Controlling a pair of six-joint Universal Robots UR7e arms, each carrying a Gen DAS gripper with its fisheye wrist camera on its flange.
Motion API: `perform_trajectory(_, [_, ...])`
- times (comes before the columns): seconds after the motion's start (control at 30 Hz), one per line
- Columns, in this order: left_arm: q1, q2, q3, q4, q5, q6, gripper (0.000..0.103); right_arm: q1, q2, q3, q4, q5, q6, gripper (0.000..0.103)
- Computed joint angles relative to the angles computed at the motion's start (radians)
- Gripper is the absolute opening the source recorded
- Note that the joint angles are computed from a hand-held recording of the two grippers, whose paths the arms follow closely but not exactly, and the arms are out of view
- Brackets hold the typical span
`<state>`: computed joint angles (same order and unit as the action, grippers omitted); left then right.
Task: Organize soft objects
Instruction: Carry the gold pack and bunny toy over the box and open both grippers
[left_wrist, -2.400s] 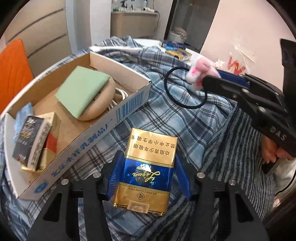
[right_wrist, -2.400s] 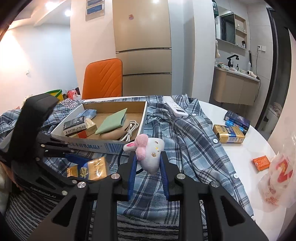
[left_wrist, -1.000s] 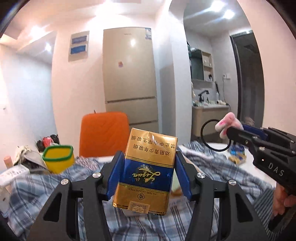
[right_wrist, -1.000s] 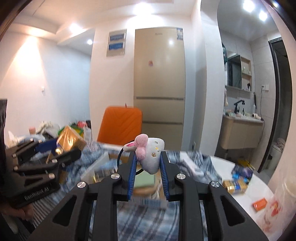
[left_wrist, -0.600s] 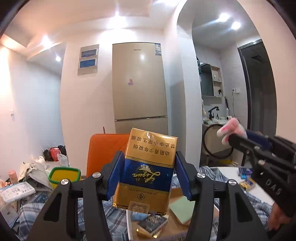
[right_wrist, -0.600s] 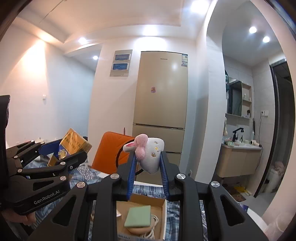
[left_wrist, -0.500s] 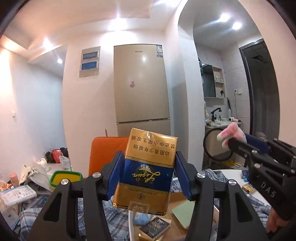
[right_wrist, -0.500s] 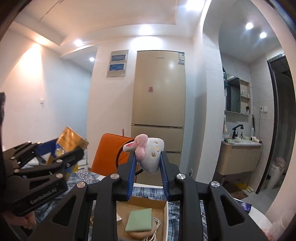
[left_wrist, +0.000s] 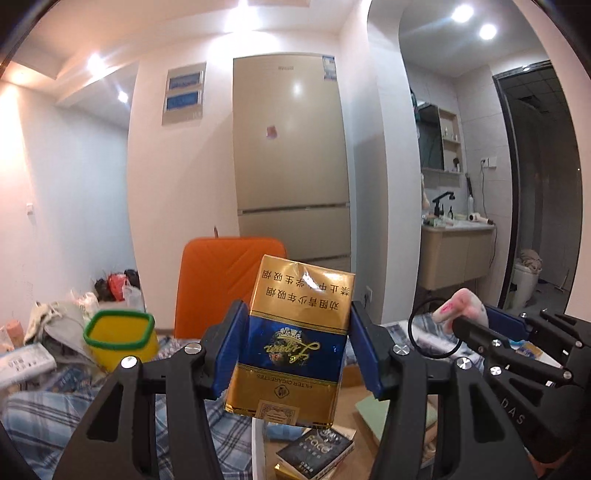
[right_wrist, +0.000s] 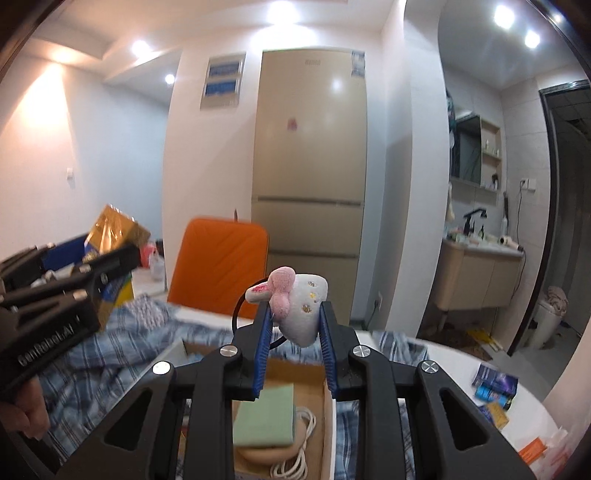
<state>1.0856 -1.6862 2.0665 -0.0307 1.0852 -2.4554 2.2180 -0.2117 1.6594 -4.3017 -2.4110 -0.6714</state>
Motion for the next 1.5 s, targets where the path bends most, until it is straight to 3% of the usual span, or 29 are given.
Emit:
perform_trajectory(0.37, [0.104, 0.102, -0.015, -0.002, 0.035, -0.042, 0.054, -0.079, 0.028, -0.001, 0.118, -0.010, 0.080, 0.026])
perform_trajectory(0.87, [0.122, 0.126, -0.042, 0.034, 0.030, -0.058, 0.054, -0.110, 0.018, 0.029, 0.207, -0.004, 0.163, 0.026])
perform_trajectory(1.03, [0.119, 0.135, -0.050, 0.046, 0.020, -0.058, 0.054, -0.117, 0.015, 0.031, 0.271, 0.000, 0.185, 0.034])
perform_trajectory(1.17, [0.121, 0.147, -0.062, 0.060, 0.013, -0.062, 0.055, -0.119, 0.015, 0.033, 0.264, 0.001, 0.189, 0.068])
perform_trajectory(1.5, [0.128, 0.181, -0.086, 0.095, 0.001, -0.064, 0.058, -0.117, 0.006, 0.046, 0.214, -0.014, 0.197, 0.070])
